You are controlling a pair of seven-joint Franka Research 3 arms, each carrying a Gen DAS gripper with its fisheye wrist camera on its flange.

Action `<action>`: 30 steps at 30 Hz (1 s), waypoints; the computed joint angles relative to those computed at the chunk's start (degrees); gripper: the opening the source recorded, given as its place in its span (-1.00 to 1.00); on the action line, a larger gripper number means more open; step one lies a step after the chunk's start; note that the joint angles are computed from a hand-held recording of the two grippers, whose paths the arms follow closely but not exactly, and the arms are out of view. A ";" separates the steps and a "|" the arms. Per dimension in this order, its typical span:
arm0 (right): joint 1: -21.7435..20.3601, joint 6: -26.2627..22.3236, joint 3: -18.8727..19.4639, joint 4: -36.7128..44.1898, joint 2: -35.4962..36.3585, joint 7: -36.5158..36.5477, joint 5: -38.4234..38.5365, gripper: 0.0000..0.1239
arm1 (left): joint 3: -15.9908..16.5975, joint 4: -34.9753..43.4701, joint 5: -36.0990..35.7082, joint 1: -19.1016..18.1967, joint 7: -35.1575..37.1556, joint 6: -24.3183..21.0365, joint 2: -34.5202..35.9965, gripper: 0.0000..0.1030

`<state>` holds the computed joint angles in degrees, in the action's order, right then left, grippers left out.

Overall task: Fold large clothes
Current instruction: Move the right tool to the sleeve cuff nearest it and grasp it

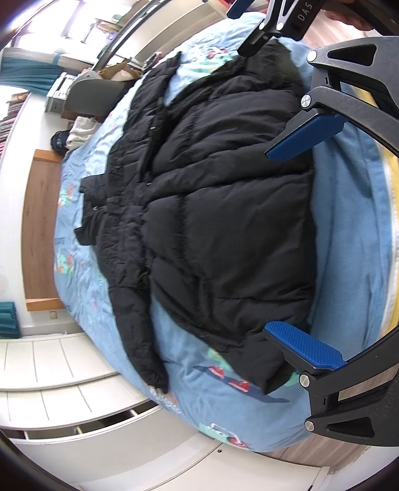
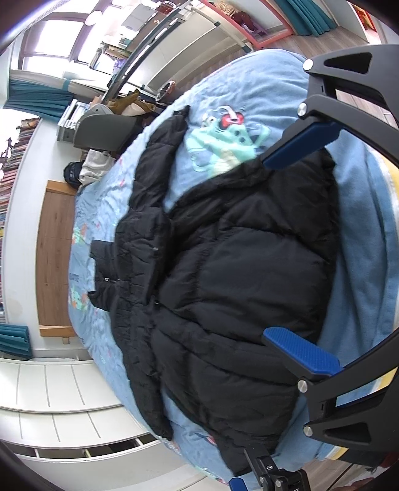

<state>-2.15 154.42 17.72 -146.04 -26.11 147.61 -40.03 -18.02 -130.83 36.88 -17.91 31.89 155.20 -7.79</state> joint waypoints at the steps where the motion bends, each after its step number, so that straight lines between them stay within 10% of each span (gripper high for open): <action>1: -0.29 0.35 -0.27 0.43 0.14 -0.19 -0.29 0.66 | -0.07 0.60 0.89 0.28 -0.53 -0.23 0.19 0.99; 19: -3.87 6.14 -11.15 17.75 15.14 -1.62 -2.24 0.66 | 6.20 34.11 17.77 -0.25 0.51 -11.21 18.35 0.99; 30: -4.51 11.87 -22.42 31.08 37.37 -16.26 26.73 0.66 | 13.30 63.37 12.32 -5.80 6.75 -23.28 41.04 0.99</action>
